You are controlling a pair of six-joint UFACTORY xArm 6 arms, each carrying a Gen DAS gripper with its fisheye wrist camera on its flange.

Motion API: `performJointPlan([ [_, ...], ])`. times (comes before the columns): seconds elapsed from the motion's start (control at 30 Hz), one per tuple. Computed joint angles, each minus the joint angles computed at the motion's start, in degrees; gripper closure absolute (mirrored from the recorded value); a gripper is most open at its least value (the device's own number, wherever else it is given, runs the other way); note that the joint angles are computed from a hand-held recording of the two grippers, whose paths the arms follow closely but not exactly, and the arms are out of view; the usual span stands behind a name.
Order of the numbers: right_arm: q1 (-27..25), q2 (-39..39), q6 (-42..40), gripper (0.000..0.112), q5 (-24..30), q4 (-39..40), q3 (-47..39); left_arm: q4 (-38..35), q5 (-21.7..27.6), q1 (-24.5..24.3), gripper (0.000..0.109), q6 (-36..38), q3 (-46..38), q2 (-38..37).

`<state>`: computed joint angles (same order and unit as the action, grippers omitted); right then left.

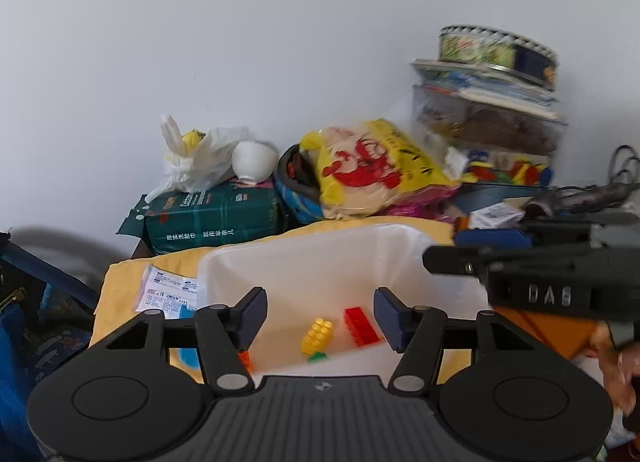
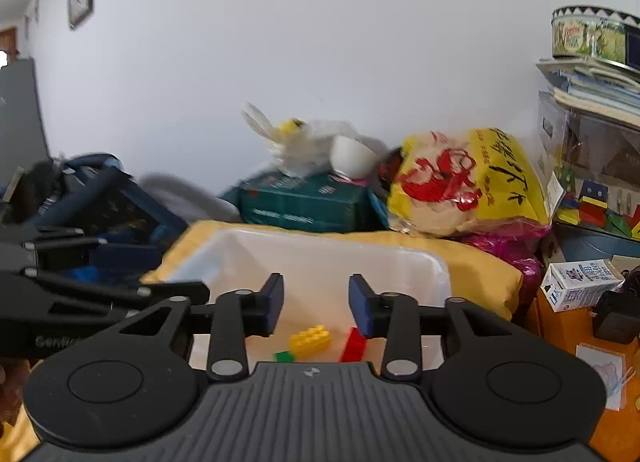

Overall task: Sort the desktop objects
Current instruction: 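Return both grippers to the toy pile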

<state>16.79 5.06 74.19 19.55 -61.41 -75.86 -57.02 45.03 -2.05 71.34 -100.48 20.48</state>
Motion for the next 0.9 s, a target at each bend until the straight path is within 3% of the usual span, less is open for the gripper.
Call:
performJointPlan([
  [0.17, 2.0, -7.3, 0.8, 0.071, -1.8, -0.4, 5.7, -2.5, 4.4, 3.4, 0.044, 3.6, 9.7, -8.6],
  [0.37, 3.5, -14.5, -3.0, 0.069, -3.4, 4.9, 12.6, -1.7, 7.6, 6.9, 0.042, 4.5, 18.7, -15.3],
  [0.53, 4.3, -15.1, -6.6, 0.069, -3.3, 9.6, 17.1, 1.8, 6.2, 7.8, 0.041, 3.4, 24.7, -16.7],
  [0.67, 5.8, -13.5, -4.8, 0.069, -1.1, 10.1, 19.7, 3.7, 4.8, 8.0, 0.041, 3.4, 28.8, -16.9],
  [0.9, 7.3, -10.5, -3.5, 0.069, -1.9, 11.3, 22.4, 6.2, 1.0, 7.1, 0.041, 6.0, 33.2, -17.3],
])
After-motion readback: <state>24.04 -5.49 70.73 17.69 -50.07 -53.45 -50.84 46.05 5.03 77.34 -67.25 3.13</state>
